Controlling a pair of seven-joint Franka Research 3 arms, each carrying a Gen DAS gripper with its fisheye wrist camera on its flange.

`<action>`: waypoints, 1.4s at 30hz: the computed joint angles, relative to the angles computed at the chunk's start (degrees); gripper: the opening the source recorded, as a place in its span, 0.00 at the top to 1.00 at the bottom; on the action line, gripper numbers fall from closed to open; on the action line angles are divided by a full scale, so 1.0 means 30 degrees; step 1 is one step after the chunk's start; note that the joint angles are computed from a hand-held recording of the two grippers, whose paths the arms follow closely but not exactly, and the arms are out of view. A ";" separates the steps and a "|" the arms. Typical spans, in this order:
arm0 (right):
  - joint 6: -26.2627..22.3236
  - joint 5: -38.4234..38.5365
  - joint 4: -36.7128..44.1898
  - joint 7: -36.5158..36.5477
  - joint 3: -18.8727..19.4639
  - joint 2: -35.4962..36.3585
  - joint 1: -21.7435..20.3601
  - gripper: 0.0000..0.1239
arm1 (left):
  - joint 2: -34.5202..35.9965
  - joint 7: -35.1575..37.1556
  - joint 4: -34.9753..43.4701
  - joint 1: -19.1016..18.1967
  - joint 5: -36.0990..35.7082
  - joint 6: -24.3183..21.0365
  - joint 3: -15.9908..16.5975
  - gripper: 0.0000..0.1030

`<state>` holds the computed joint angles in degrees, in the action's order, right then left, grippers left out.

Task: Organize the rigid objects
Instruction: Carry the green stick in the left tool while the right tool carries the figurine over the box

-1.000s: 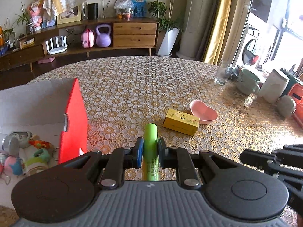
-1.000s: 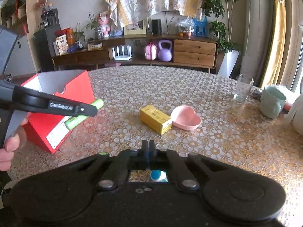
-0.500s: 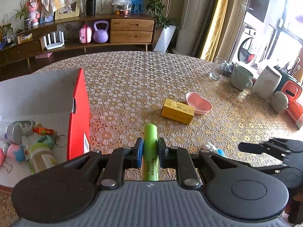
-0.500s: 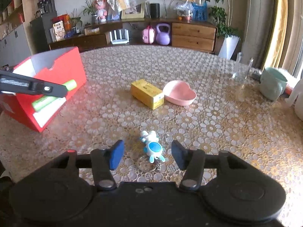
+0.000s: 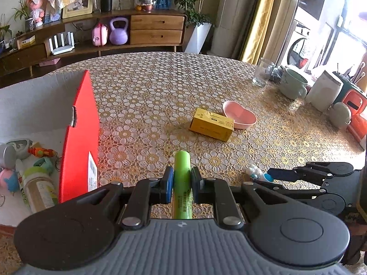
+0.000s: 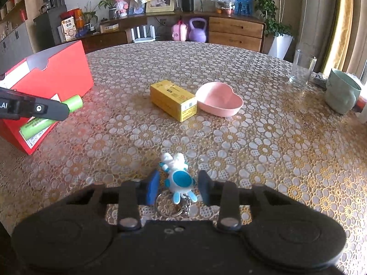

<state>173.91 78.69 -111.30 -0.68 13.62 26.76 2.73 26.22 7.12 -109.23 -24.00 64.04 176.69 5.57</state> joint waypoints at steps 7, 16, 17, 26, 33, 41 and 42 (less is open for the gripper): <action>0.0421 0.1945 -0.0086 -0.1746 0.0390 -0.0417 -0.0253 0.79 | -0.0270 -0.0299 -0.0227 -0.0212 0.0346 0.0233 0.0225 0.84; -0.1080 0.4500 -0.1792 -0.2825 -0.1024 -0.3620 0.1067 0.79 | -0.1617 -0.1654 -0.1138 -0.0002 0.1862 0.0646 0.0336 0.84; -0.1324 0.4499 -0.2038 -0.2752 -0.1196 -0.4038 0.1275 0.79 | -0.1854 -0.1696 -0.1311 0.0204 0.1984 0.0650 0.0154 0.84; -0.2601 0.2220 -0.3146 0.0276 -0.2304 -0.6770 0.3312 0.79 | -0.4435 -0.0535 -0.3315 0.2469 0.2106 0.0654 -0.1512 0.84; -0.2943 0.0914 -0.2413 0.1976 -0.2163 -0.7125 0.4413 0.79 | -0.6240 -0.0823 -0.4663 0.4248 0.3274 0.0773 -0.2216 0.84; -0.2423 -0.0584 -0.0708 0.3110 -0.1416 -0.5916 0.5419 0.79 | -0.8018 -0.1991 -0.5983 0.6632 0.5184 0.0875 -0.2857 0.84; -0.2385 -0.0917 -0.0439 0.3392 -0.1312 -0.5674 0.5517 0.79 | -0.8185 -0.2062 -0.6135 0.6938 0.5298 0.0912 -0.2915 0.84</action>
